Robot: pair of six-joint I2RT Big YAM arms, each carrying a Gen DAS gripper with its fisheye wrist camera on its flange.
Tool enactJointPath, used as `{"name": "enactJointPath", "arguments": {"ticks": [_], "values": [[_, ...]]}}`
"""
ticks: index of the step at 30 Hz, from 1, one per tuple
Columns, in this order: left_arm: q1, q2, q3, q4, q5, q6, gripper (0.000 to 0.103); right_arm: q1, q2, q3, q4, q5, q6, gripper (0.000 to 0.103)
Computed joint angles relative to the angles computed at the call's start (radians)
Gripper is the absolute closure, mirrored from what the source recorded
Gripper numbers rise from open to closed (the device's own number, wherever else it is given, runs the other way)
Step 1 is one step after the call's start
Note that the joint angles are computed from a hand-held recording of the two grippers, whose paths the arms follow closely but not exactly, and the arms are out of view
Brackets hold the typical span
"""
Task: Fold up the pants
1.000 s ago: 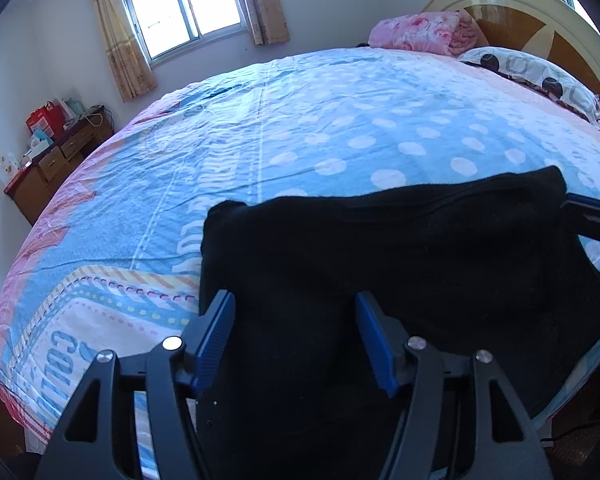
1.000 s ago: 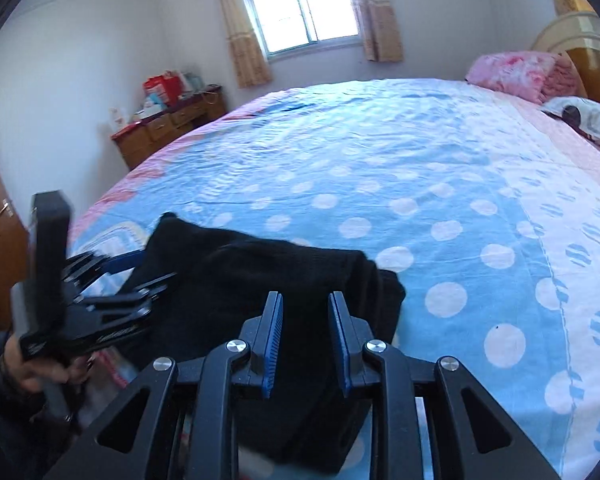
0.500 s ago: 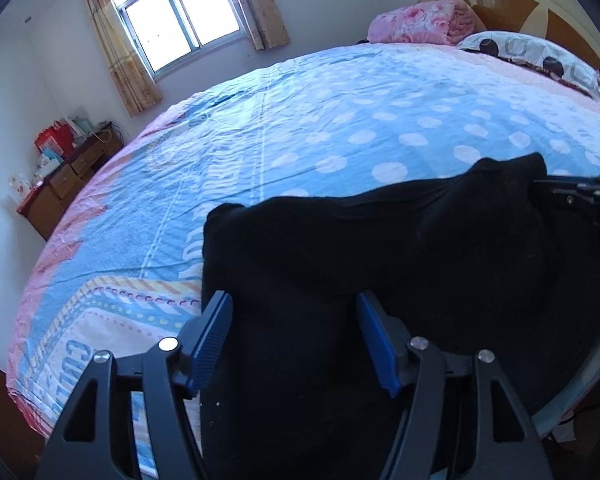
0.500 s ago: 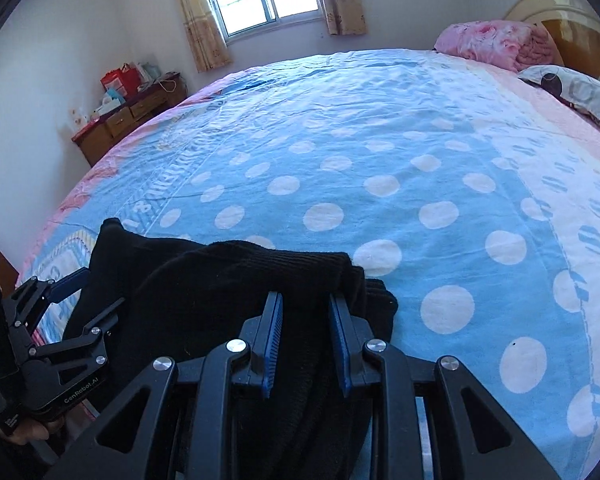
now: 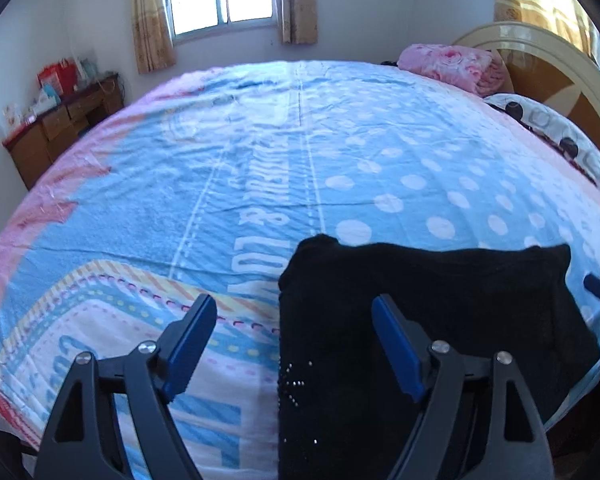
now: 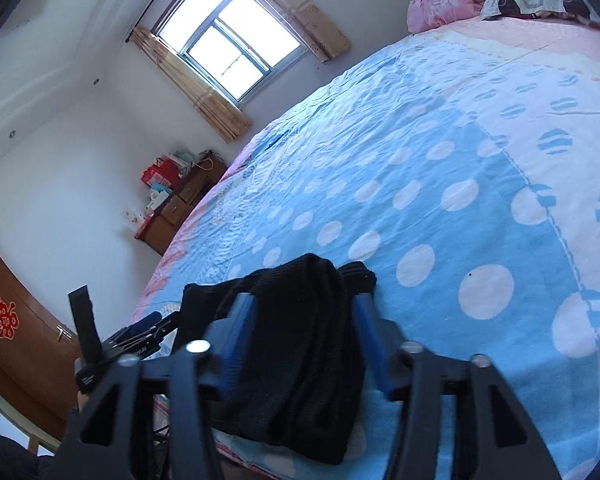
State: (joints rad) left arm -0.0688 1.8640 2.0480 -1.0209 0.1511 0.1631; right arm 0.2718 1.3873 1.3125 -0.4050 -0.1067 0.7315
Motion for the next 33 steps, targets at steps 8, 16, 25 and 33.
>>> {"name": "enactJointPath", "arguments": {"ticks": [8,16,25,33], "values": [[0.006,0.159,0.240,-0.164,0.066,-0.046,0.020,0.005,0.055,0.051,-0.089,-0.051,-0.025,0.041],[0.025,0.213,0.315,-0.229,0.000,-0.086,0.017,0.123,0.129,0.185,-0.386,0.214,-0.339,0.039],[0.043,0.238,0.390,-0.257,0.046,-0.160,0.020,0.089,0.061,0.097,-0.267,0.114,-0.229,0.038],[0.034,0.023,0.057,-0.060,0.138,-0.052,0.020,0.025,-0.009,-0.024,-0.084,0.028,-0.039,0.038]]}}
